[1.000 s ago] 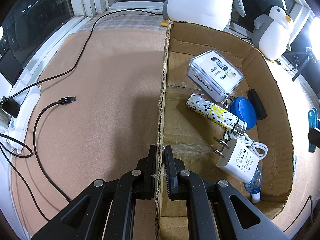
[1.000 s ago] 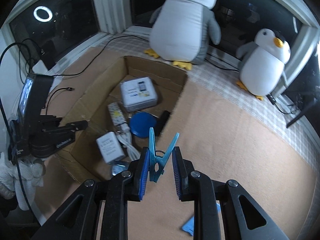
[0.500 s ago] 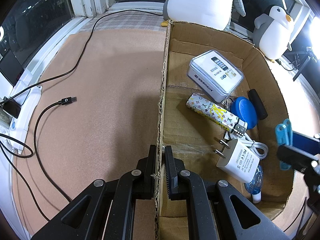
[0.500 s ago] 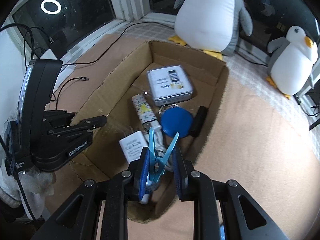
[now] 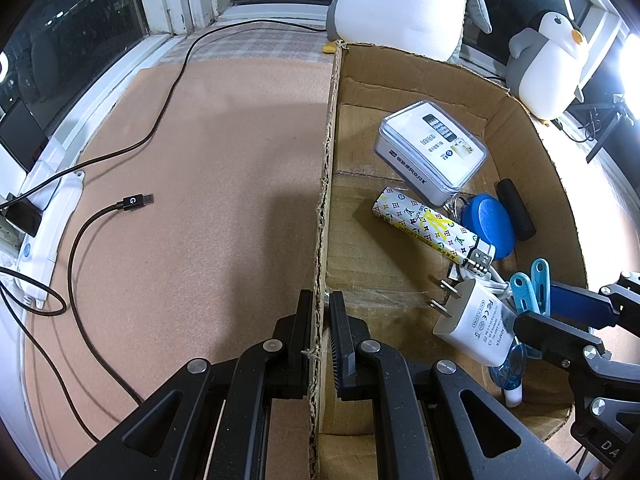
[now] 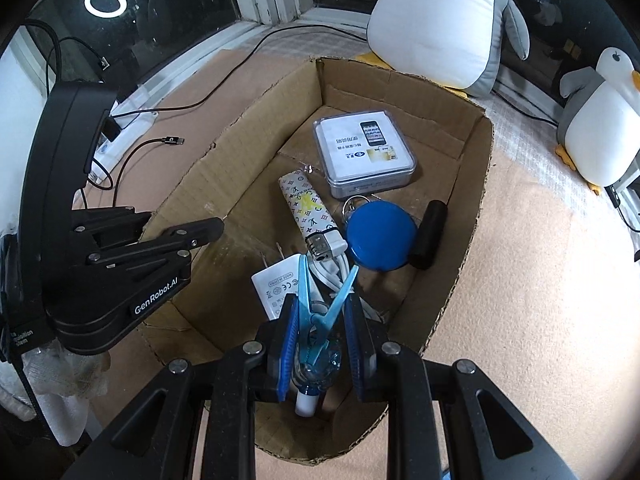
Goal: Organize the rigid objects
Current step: 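Carry the clothespin into the box onto the charger and release, then move the right tool to the blue phone stand and grasp it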
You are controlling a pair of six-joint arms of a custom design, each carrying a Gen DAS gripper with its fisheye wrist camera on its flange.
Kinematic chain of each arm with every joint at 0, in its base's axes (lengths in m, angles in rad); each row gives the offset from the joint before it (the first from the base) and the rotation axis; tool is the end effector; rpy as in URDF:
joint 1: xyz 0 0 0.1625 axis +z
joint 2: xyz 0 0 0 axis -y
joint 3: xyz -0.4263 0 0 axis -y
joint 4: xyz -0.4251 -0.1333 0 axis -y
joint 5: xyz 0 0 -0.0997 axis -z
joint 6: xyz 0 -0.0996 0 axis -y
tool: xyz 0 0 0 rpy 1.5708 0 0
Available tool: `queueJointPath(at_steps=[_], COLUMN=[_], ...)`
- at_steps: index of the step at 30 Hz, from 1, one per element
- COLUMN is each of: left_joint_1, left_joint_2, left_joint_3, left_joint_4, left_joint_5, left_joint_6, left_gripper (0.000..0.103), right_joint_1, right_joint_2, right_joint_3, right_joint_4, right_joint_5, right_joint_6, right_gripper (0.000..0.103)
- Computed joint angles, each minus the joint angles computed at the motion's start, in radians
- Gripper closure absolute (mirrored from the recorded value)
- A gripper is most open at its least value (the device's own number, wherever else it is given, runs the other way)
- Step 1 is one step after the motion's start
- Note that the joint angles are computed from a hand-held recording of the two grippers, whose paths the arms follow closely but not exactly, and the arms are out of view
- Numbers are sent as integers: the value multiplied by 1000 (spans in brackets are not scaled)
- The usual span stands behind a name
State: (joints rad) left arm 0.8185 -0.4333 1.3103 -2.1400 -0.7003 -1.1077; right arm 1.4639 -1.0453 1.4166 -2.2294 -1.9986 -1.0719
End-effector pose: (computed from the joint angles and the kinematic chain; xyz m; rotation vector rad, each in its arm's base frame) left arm -0.3488 -0.6793 -0.0767 -0.2443 2.3024 -0.6466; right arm 0.0134 -0.7369 0.3184 1.1471 -2.3681 -0.0013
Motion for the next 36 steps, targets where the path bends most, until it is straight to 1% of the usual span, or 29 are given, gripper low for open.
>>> queueJointPath(at_steps=[3,7,9,14,20,23,27,32,36], left_joint_1=[0,1,0,0,0,1,0,0,-1], left_joint_2=[0,-2,-1,-1,1,2,3,4,6], left_joint_3=[0,2,1,2,-1,-3,-4,-5,-9], left_joint_4=[1,-2,-1,-3,0,1,0,0,1], left_joint_5=[0,0,0,1,0,1,1,1,1], left_joint_6=[-1,2,1,2,1,3,3,4,4], left_gripper=[96,96,96,96,96,96,96,96,96], right_joint_1=[0,1,1,3,-1,-8,-24,-60,-91], right_joint_2=[0,-8,-11,-15,-28,-43,-58,-47,-33], right_joint_3=[1,19,25,31,7,-16,-66,-178,-250], right_joint_4=[6,-12,-15,-30,10,54,125,223,260], right_joint_5=[-1,5,5,9,31,50,68,80,70], right_joint_6=[-1,-23,-29,-31,-6,20,70,172,219], right_gripper=[82,82,80,66,64,62,61,61,61])
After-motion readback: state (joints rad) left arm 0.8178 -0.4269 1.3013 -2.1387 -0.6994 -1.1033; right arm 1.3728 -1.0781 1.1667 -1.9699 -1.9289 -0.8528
